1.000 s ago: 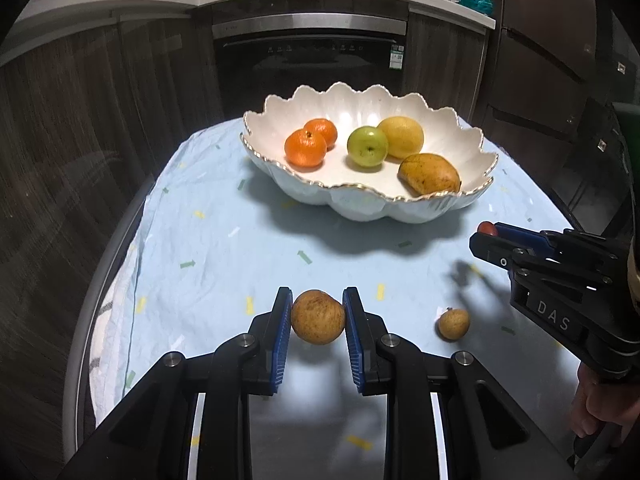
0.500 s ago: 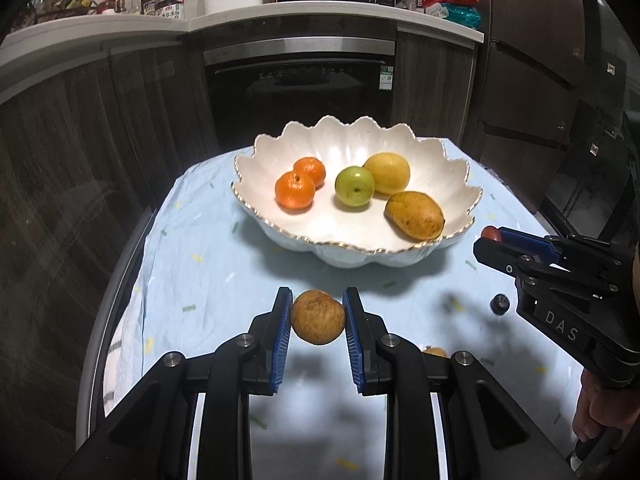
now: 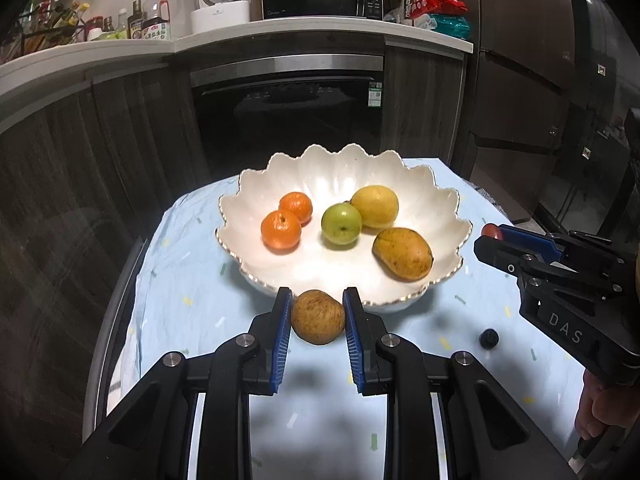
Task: Organize fruits
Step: 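Carry the brown fruit over the white bowl while the right tool carries the date there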
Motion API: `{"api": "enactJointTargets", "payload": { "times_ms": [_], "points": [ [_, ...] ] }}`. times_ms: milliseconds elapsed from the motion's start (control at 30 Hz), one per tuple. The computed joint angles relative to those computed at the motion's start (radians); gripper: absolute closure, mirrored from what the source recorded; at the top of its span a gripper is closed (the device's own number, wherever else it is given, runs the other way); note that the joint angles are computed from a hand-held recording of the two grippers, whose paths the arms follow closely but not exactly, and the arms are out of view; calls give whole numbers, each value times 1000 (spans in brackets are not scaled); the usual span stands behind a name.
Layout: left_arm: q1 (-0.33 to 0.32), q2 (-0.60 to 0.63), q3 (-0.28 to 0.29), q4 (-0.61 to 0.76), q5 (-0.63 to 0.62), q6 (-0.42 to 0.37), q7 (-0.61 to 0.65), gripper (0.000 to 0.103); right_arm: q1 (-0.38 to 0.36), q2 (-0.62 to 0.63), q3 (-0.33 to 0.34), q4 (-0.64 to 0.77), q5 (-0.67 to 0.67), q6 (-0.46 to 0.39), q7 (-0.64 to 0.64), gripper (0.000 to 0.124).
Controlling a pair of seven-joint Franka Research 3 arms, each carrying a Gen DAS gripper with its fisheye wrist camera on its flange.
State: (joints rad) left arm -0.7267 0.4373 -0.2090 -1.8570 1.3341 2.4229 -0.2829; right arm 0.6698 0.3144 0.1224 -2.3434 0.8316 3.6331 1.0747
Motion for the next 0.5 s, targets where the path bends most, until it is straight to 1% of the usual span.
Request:
{"api": "enactJointTargets", "payload": {
  "times_ms": [500],
  "points": [
    [9, 68, 38, 104, -9, 49, 77, 77, -5, 47, -42, 90, 15, -37, -43, 102]
  ]
}}
